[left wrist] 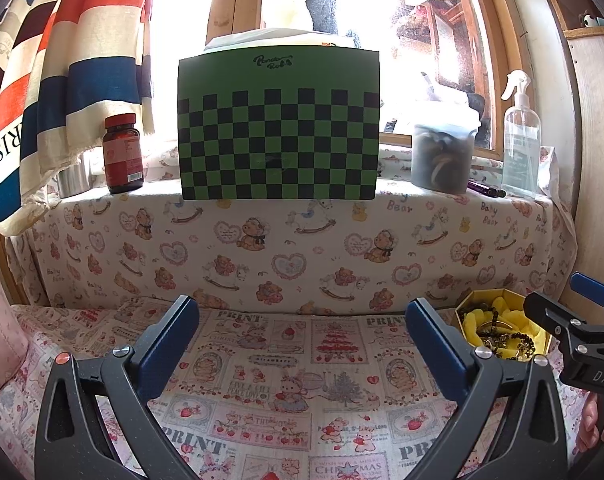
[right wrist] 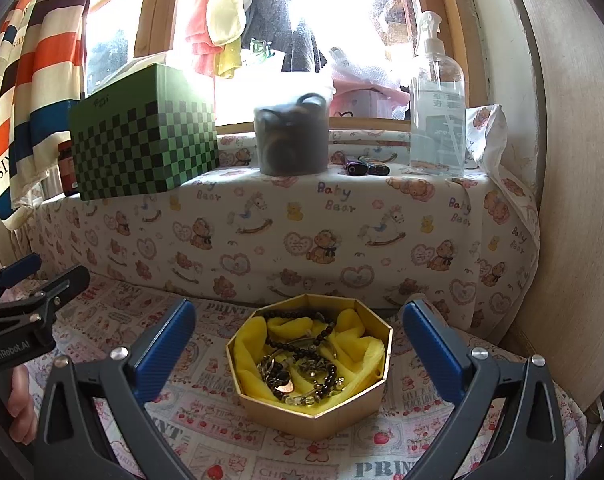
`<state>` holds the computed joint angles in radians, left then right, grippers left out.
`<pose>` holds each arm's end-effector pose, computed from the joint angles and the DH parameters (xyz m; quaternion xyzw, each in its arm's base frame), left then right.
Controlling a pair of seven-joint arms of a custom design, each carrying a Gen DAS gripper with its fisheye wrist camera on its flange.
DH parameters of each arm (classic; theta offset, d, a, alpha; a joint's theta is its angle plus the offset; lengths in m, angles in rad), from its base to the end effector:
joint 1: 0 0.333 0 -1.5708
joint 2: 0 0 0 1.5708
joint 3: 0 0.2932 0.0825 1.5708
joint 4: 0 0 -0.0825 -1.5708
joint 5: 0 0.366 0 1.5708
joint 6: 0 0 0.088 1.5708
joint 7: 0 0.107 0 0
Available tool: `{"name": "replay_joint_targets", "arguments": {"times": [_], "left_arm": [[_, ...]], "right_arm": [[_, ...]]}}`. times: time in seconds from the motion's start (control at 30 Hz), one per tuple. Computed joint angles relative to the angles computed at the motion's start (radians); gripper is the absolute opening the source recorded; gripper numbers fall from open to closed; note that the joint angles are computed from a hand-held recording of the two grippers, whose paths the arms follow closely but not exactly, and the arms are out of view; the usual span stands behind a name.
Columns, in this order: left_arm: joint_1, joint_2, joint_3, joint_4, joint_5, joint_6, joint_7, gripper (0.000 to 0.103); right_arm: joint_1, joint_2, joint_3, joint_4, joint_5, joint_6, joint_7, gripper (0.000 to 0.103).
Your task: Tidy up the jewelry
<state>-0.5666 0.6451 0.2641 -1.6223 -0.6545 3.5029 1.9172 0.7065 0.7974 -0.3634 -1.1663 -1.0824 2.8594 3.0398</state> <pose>0.6686 -0.1789 0.3974 -0.5661 0.5876 -0.4265 0.3903 0.6581 0.3905 0.4006 -0.6020 0.5734 -0.3817 0.4040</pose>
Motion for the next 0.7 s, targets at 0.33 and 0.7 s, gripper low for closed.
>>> {"name": "replay_joint_targets", "arguments": {"times": [0.33, 0.7], "left_arm": [[0.006, -0.001, -0.006, 0.0, 0.006, -0.003, -0.002, 0.103], [-0.011, 0.005, 0.018, 0.005, -0.002, -0.017, -0.009, 0.103]], "right_arm": [[0.0, 0.002, -0.001, 0.001, 0.005, 0.001, -0.004, 0.103], [0.002, 0.002, -0.003, 0.001, 0.007, 0.0, -0.005, 0.103]]}}
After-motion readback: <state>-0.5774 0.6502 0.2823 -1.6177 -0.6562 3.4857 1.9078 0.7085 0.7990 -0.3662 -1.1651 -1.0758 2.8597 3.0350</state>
